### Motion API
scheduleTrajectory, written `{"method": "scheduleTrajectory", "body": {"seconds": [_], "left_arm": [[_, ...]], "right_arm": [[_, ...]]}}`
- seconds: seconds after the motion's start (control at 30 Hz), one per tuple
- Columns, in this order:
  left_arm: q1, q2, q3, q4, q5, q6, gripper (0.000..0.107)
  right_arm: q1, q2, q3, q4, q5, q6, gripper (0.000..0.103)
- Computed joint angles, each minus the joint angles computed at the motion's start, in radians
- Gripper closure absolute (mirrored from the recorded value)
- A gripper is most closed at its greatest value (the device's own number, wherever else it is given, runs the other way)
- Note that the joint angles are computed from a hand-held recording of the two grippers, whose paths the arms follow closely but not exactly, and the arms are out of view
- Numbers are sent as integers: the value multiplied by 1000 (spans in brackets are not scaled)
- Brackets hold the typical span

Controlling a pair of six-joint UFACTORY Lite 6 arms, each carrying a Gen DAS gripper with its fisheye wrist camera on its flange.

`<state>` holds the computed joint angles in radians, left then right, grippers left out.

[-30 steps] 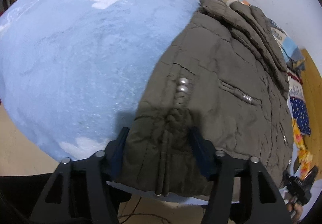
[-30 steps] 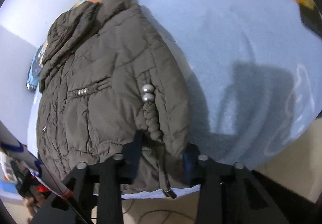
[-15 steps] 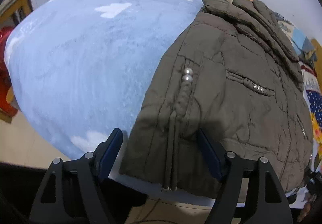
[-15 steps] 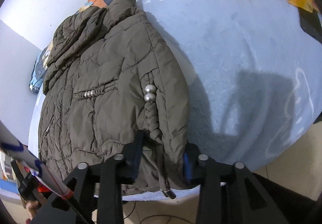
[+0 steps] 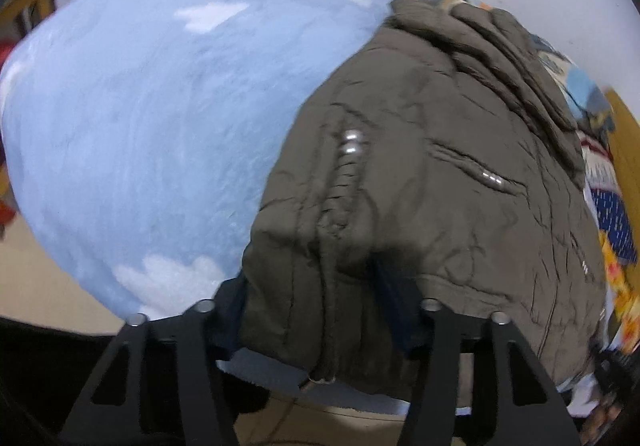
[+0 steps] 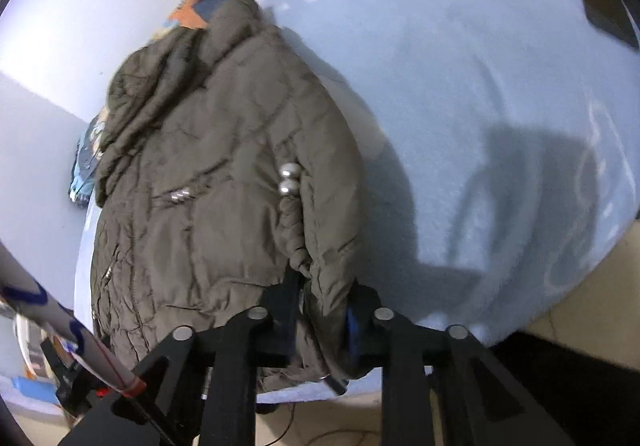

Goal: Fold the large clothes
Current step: 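Grasp the jacket side edge with both grippers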

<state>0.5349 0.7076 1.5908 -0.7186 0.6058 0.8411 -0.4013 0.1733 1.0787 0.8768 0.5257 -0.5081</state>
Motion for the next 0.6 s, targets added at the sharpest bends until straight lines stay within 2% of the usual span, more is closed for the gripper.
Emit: {"method": "scheduleTrajectory", "body": {"seconds": [0.1,0.2,0.3,0.33,0.4,0.43,0.5,0.53,0.6], "left_arm": [[-24,-25,-38,13,-51,20,55],[-41,-11,-28,44,-79,-12,54],[-75,-6,-33,116,-169,-89,35],[-88,4,-23,167,-197,-149,25],[-80,32,12,159,-175,-162,22],[-74,39,24,146,-160,-154,23],[-68,34,27,84,-133,-79,37],[-70,26,23,55,-125,-42,52],[-92,-36,-52,14,-192,46,62]], "right_arm": [[23,-37,-23,-15,-50,4,85],[17,3,-4,-45,-34,37,83],[15,39,20,-84,-30,108,68],[11,47,21,-73,-28,106,64],[-12,73,29,-4,-2,61,62],[-10,77,33,5,1,54,66],[4,71,37,10,-4,29,79],[12,60,33,-1,-12,29,82],[24,22,9,33,-36,-22,86]]}}
